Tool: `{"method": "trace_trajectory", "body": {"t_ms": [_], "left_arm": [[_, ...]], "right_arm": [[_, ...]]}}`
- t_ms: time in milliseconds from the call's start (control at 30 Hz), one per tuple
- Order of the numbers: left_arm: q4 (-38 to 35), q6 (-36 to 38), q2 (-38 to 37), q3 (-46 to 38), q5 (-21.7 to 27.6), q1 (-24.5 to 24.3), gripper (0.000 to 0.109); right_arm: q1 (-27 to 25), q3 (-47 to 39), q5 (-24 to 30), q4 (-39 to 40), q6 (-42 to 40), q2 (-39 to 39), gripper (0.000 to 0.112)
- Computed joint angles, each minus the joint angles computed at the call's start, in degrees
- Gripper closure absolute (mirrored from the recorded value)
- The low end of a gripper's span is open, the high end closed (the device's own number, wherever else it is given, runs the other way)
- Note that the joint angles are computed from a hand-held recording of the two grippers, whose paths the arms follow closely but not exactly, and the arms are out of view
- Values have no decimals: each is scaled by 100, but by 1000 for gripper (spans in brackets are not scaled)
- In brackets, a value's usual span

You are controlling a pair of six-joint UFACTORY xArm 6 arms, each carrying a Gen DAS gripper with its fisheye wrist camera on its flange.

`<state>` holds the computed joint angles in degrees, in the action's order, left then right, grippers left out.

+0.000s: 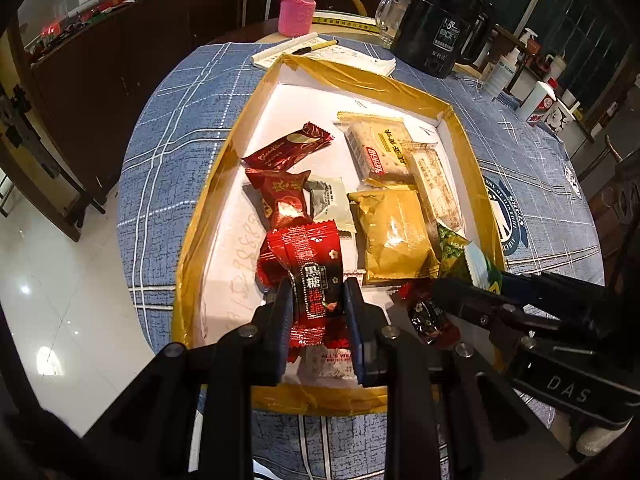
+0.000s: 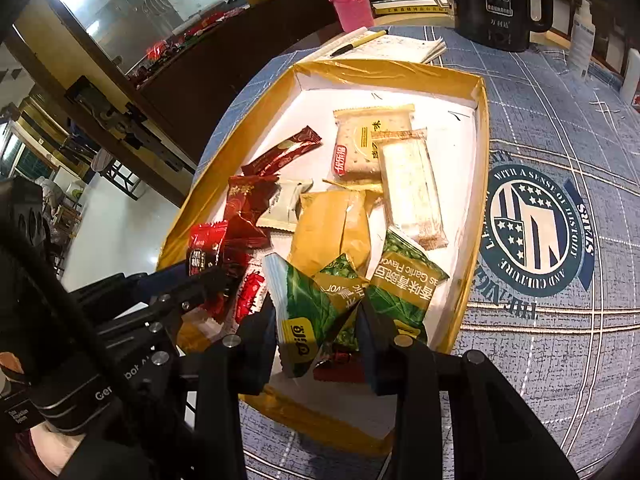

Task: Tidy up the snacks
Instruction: 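Lower the red candy and green snack bag into the tray and open both tools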

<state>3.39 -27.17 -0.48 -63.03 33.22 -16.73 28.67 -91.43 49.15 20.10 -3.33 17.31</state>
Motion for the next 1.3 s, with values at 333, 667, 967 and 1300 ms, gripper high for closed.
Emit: {"method": "trace_trajectory", "body": {"t_ms": [333, 667, 967, 1300], "left_arm": [[-362, 340, 547, -493, 62, 60, 82], [-636, 479, 849, -732, 88, 136, 82], [-625, 433, 1057, -1016, 194, 163, 73], [-91, -101, 628, -777, -121, 38, 49]], "right_arm": [[-3, -320, 20, -225, -69, 331, 77], [-43, -326, 248, 144, -423, 357, 75], [-52, -118, 297, 229, -456, 190, 70], [-192, 414, -1, 817, -923, -362, 63]]}}
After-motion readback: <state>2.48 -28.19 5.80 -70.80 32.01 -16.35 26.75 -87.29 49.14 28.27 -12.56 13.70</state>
